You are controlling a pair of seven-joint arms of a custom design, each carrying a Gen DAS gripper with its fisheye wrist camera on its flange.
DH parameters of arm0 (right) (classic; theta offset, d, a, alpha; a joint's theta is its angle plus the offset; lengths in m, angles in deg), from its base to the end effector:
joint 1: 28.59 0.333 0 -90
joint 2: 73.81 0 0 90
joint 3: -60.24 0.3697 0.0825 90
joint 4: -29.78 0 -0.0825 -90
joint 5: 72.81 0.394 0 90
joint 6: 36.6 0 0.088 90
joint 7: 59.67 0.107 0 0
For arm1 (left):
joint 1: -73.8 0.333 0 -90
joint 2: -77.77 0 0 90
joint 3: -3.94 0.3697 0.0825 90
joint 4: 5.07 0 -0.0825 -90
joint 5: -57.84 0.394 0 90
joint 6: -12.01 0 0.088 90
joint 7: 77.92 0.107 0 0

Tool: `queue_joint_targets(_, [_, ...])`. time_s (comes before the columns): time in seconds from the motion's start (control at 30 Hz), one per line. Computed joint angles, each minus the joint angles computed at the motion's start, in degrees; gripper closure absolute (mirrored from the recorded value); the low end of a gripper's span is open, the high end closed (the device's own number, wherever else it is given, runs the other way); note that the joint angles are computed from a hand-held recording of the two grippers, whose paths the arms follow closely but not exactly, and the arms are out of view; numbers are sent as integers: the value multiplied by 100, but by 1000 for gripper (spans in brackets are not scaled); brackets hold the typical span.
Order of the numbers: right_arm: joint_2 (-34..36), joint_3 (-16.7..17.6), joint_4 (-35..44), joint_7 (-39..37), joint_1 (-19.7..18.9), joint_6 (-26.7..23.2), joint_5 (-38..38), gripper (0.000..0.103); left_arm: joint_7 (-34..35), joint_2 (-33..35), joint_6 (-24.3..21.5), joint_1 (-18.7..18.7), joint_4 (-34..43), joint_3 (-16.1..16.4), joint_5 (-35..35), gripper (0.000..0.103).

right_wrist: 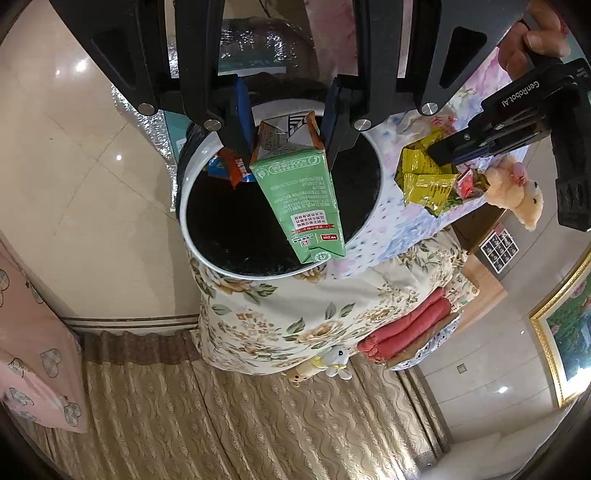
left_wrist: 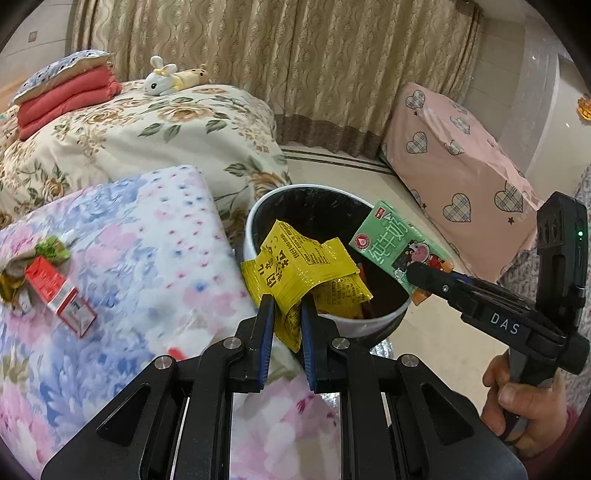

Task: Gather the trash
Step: 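Carry both items over the bin and open both tools to drop them, then move both open tools back toward the bed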

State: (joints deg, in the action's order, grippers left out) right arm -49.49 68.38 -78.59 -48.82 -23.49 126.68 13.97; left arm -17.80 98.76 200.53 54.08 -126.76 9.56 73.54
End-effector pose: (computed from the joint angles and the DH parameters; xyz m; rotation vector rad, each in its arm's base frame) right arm 0.6647 0.0922 0.3444 -1.7554 1.4508 -0.2369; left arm 0.6210 -0.1904 0.3716 -1.7959 1.8576 -0.9379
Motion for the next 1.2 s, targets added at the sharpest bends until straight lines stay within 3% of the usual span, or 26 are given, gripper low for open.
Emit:
queue_joint_targets(0.6, [401, 184, 440, 1091, -196, 215, -1261, 71, -75, 565, -644, 590, 986, -650, 451, 90])
queue_joint_targets(0.8, [507, 288, 524, 1453, -292, 268, -1676, 71, -184, 677, -781, 614, 1165, -661, 540, 89])
queue_joint_targets(0.87, [544, 312, 559, 1592, -316, 269, -1822, 71, -139, 721, -827, 777, 1218, -843, 530, 89])
queue_joint_targets(0.97, [580, 350, 583, 1797, -357, 275, -2011, 68, -133, 770, -902, 815, 1298, -896, 537, 77])
queue_joint_targets(1.03, [585, 393, 587, 1895, -400, 268, -2074, 63, -224, 760, -833, 701, 1276, -755, 580, 56])
queue_joint_targets(1.1, [568, 471, 571, 1880, -461, 305, -2045, 56, -328, 725, -735, 575, 1215, -592, 629, 53])
queue_joint_targets(1.2, [523, 611, 526, 1706, -567, 361, -1849, 51, -351, 645, -627, 685, 1074, -680, 609, 53])
